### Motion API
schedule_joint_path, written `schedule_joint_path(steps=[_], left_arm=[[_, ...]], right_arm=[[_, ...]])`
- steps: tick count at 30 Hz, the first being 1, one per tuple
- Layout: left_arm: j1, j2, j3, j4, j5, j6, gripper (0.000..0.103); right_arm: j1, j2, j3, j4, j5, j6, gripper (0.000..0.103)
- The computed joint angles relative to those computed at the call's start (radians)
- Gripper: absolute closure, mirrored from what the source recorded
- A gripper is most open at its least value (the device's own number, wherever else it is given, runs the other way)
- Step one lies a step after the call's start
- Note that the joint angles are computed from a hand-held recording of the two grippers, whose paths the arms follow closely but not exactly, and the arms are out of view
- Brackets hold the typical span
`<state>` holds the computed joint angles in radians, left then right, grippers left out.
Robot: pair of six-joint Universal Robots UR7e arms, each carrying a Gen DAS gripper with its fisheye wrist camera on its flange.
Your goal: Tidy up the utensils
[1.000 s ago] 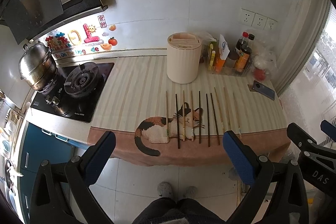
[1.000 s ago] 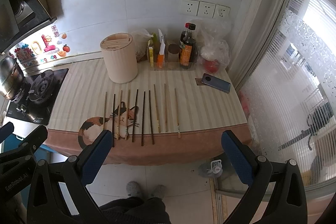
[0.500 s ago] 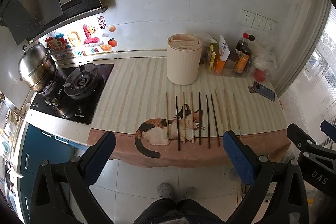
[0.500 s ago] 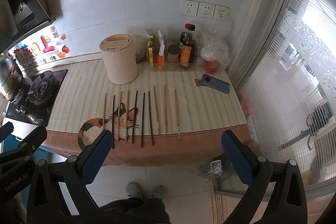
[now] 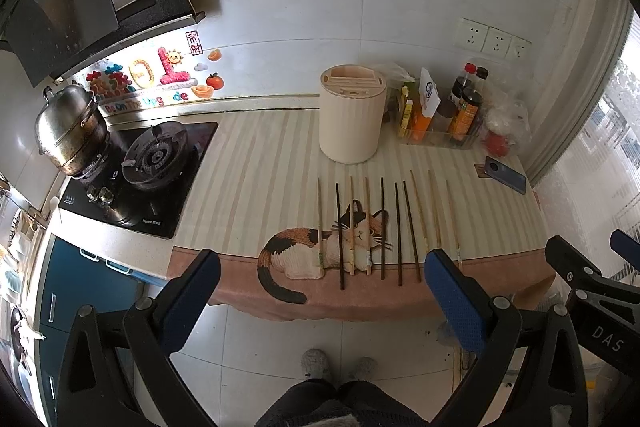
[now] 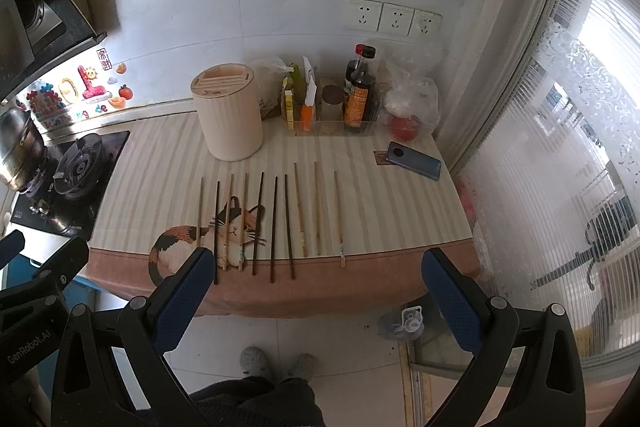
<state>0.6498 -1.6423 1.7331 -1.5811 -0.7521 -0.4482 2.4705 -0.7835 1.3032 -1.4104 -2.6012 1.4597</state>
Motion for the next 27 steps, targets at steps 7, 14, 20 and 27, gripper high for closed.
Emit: schedule_joint_path(steps=[7, 14, 20, 27], left_arm=[[0.029, 0.012, 0.075, -0.279, 0.048, 0.187, 0.000], [0.078, 0.083, 0.179, -0.600, 0.148, 0.333, 0.000], [0.189, 0.205, 0.153, -0.659, 0.180, 0.345, 0.000], [0.365, 0.363, 0.003, -0.500, 0.115, 0.279, 0.004]], right_arm=[[-0.019, -0.027, 0.072, -0.125, -0.060, -0.026, 0.000], [-0.083, -0.056, 0.228, -0.414, -0.154, -0.176, 0.000], [-0.193, -0.059, 0.362, -0.803, -0.077, -0.443, 0.036], [-0.338, -0.008, 0.408, -1.003, 0.109, -0.627, 0.055]])
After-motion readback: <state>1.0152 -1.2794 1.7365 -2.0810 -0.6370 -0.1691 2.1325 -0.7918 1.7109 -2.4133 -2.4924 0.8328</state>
